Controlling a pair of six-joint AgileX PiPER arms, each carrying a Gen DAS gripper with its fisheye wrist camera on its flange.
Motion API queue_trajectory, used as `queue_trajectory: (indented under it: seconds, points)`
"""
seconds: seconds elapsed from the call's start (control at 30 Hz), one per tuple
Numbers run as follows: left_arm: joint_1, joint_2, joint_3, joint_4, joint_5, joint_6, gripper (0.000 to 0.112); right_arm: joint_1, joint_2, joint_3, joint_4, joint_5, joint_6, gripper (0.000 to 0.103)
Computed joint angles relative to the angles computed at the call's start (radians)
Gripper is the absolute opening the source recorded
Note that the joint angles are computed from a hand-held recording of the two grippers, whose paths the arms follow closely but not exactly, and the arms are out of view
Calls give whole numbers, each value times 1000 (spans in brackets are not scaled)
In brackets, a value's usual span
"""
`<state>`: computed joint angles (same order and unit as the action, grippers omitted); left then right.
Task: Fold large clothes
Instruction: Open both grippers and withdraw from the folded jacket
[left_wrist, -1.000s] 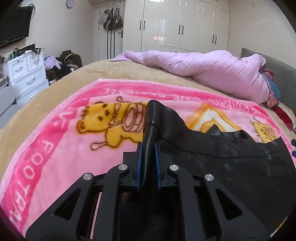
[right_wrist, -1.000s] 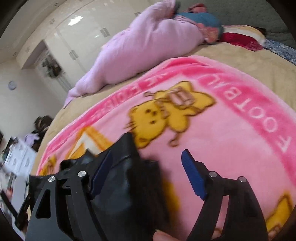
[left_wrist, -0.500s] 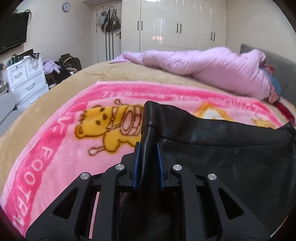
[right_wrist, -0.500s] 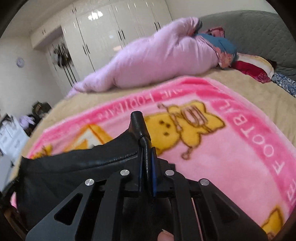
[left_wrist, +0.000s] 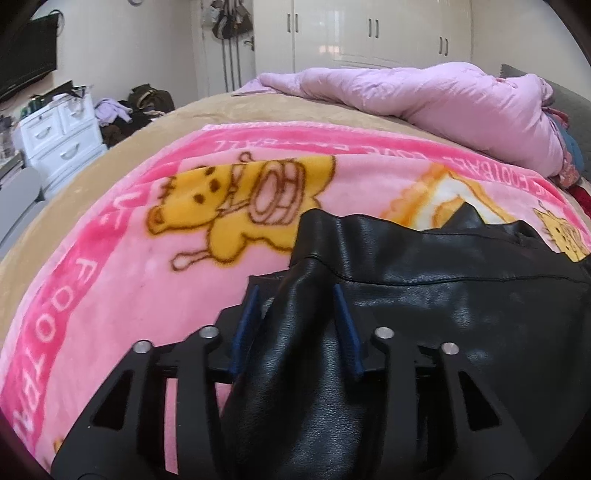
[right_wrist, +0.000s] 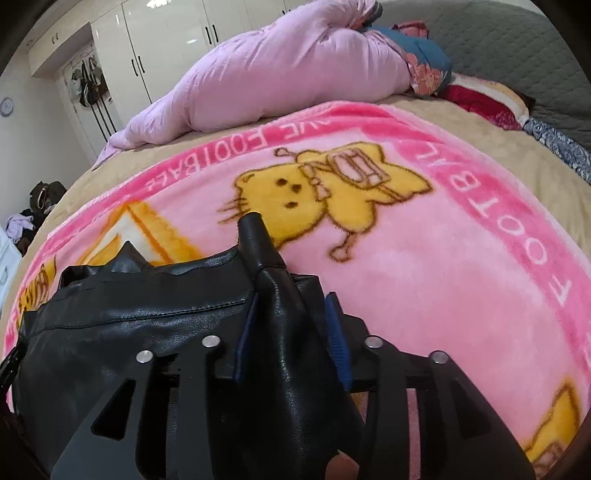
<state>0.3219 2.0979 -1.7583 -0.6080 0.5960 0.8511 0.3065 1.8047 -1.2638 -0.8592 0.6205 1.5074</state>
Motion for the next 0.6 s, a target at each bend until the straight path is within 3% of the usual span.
queue_trajectory:
  seconds: [0.03, 0.1, 0.33, 0.4, 0.6]
  points:
    - [6, -11, 14, -27, -5, 24, 35, 6, -7, 2, -7, 11, 11, 44]
    - [14, -38, 44, -56, -26, 46, 56, 11, -34, 24, -19, 7, 36, 48]
    - [41, -140, 160, -179, -21, 195, 74, 18, -118, 86, 29, -3, 55, 64]
    - [50, -180, 212, -223, -32, 248, 85, 19, -160, 128, 20, -29, 99, 66]
    - [106, -263, 296, -320, 25, 326, 93, 68, -268, 188, -52, 14, 196, 75]
